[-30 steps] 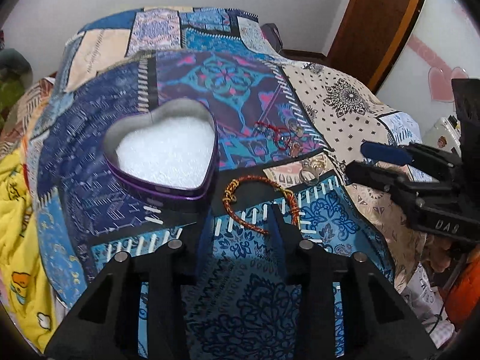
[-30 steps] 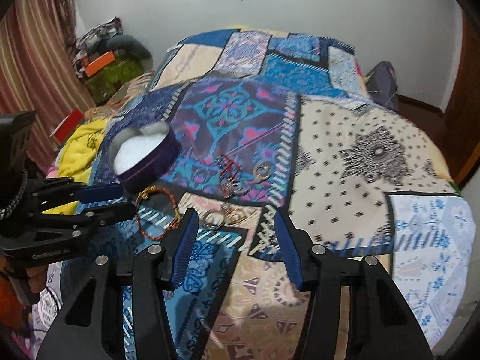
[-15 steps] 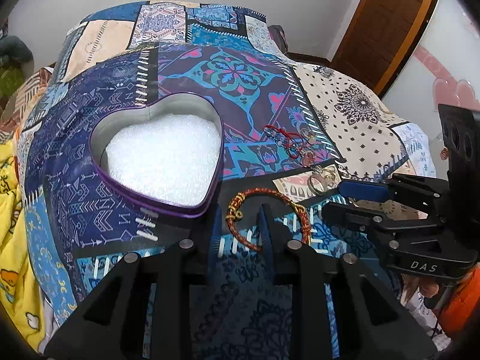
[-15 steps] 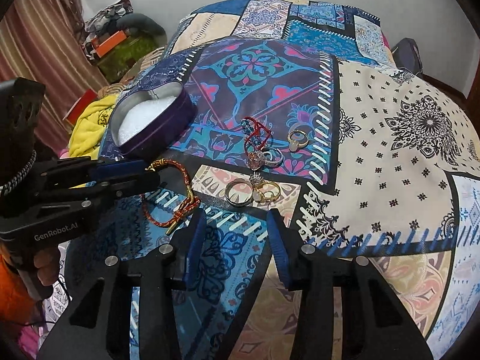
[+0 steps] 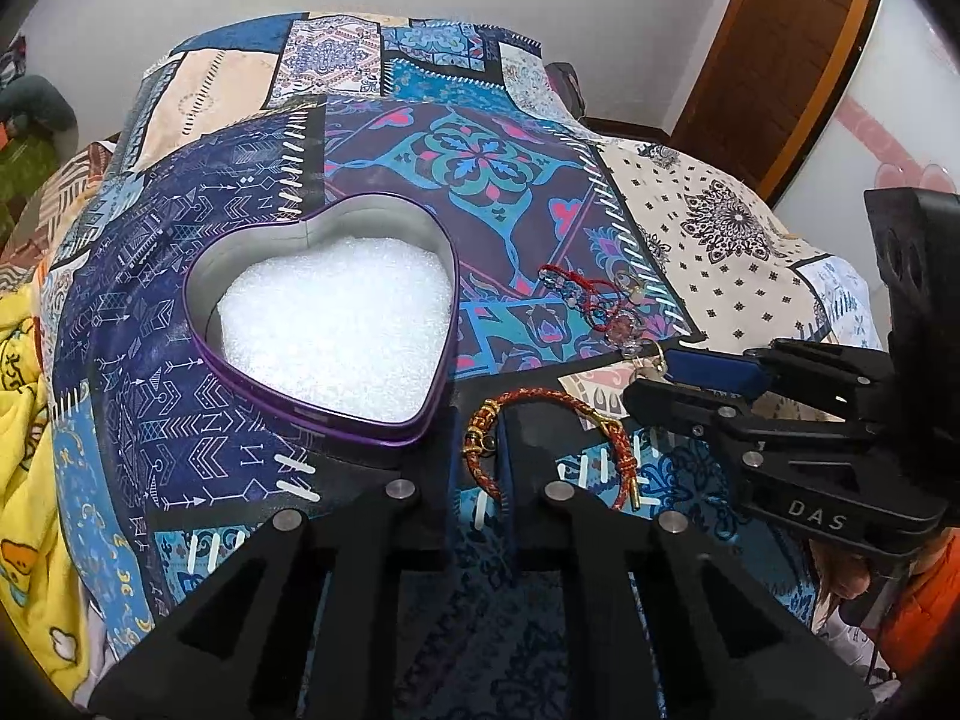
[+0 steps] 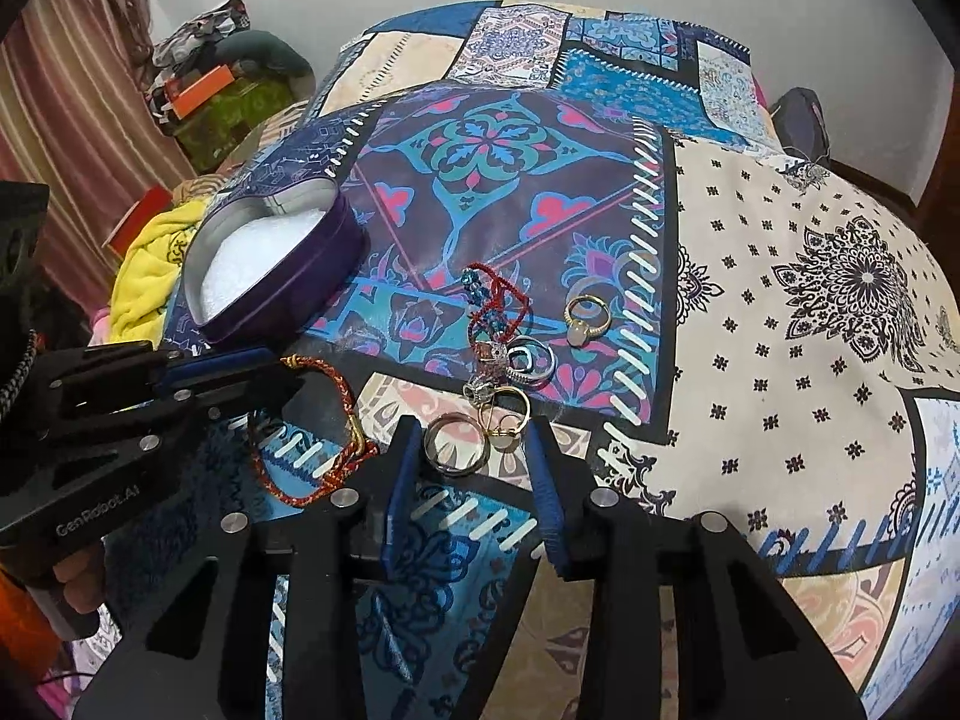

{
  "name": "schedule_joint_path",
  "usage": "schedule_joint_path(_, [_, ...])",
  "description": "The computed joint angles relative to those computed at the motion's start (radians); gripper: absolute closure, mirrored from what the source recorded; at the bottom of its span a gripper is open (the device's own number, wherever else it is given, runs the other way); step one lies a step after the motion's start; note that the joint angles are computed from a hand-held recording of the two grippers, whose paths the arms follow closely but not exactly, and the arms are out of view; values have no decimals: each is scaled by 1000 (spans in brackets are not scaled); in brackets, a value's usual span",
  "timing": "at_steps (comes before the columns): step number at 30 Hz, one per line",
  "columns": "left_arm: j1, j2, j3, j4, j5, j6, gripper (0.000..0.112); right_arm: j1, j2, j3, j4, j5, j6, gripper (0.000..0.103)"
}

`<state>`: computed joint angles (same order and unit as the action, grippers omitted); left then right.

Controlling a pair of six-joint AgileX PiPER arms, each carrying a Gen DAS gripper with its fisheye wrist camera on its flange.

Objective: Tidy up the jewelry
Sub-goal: 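Grasp the braided orange bracelet with the left tool while the right tool grasps a gold ring, then carry bracelet and ring over the heart tin while both tools release them inside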

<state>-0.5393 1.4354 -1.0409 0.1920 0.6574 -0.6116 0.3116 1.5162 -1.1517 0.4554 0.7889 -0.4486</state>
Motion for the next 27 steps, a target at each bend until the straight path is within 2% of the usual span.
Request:
schedule_joint_path(1, [2, -1, 1, -5, -2, 1, 102, 4, 0, -2, -6, -2, 5, 75])
schedule_joint_path(2, [7, -3, 2, -15, -5, 8, 102, 6, 0, -3, -12, -3, 10, 83])
schedule_joint_path(8, [9, -19, 3, -26, -7, 6, 102, 0, -7, -7, -11, 15, 17, 83])
schedule_joint_path(16, [-21, -66, -17, 49, 21, -62, 102, 7, -60, -8, -28, 20, 46, 83])
schedule_joint_path(27, [-30, -164, -54, 170, 80, -147, 102, 65, -107, -96, -50, 6, 109, 83])
